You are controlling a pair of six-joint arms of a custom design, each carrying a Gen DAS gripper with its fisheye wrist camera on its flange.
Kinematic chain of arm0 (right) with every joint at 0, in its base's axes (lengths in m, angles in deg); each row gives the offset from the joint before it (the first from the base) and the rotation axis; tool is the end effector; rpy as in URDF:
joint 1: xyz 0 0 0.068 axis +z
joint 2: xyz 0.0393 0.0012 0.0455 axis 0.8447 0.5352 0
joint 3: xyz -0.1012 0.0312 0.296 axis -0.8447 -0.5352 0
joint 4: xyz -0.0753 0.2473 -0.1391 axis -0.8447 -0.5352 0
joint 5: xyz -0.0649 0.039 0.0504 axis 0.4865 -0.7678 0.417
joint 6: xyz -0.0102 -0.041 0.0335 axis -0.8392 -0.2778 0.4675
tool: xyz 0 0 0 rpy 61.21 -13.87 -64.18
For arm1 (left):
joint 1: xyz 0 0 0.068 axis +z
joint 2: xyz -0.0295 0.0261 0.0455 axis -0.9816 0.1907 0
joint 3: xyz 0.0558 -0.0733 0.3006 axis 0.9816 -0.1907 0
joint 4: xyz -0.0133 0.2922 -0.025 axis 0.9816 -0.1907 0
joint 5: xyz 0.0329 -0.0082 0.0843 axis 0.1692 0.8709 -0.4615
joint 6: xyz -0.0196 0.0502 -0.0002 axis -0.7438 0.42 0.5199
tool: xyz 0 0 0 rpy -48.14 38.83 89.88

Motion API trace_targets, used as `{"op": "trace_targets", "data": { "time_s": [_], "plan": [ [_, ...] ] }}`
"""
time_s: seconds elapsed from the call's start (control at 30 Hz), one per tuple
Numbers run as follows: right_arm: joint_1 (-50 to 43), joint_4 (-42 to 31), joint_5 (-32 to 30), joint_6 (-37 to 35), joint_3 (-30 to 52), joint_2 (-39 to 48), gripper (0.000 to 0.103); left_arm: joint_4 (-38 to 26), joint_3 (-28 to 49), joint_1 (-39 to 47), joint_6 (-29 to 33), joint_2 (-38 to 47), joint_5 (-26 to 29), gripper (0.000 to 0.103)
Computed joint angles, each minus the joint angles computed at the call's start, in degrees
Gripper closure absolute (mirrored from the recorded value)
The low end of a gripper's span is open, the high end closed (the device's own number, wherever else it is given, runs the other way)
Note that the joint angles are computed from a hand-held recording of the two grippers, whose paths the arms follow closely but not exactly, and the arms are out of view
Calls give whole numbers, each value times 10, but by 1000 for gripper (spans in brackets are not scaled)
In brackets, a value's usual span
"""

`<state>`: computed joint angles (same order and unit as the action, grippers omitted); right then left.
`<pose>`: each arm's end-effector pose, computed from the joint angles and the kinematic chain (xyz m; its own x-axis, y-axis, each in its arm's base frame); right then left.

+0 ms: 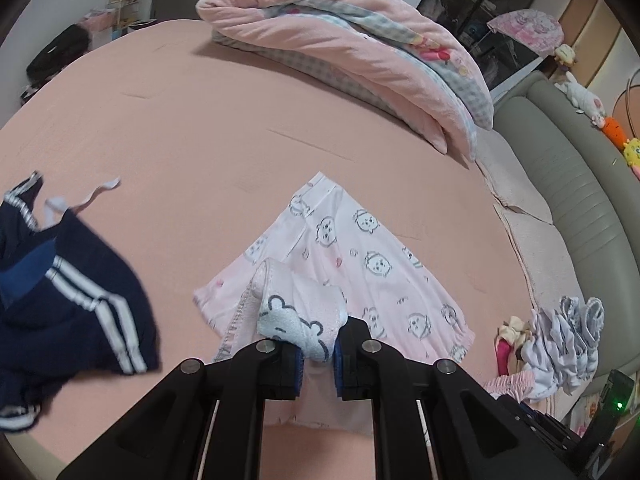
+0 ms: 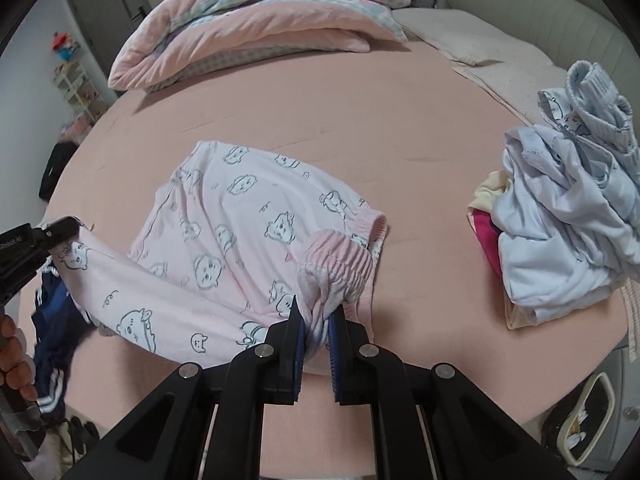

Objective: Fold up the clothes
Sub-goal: 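Hold the waistband with the right gripper while the left gripper folds the leg hem toward it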

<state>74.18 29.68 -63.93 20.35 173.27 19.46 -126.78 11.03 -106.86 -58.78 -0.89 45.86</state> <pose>0.3629 0.1107 0.3377 -0.8817 -0.1183 -0.4567 -0.2023 0.9693 0.1396 0.2712 -0.1374 0.3609 -0.7698 -0.3743 -0.5170 -0.2130 0.9142 -0.3448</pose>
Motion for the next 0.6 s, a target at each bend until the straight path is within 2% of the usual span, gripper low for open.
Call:
{"op": "trace_targets", "data": {
  "time_s": [0.17,0.4,0.6],
  "plan": [
    [-3,-16,10,42,37,36,95,10,54,18,32,69,22,94],
    [-36,12,-17,240,20,52,95,5,143,24,56,167,41,94],
    [-43,36,-28,311,16,75,95,-7,200,37,64,232,58,94]
  ]
}}
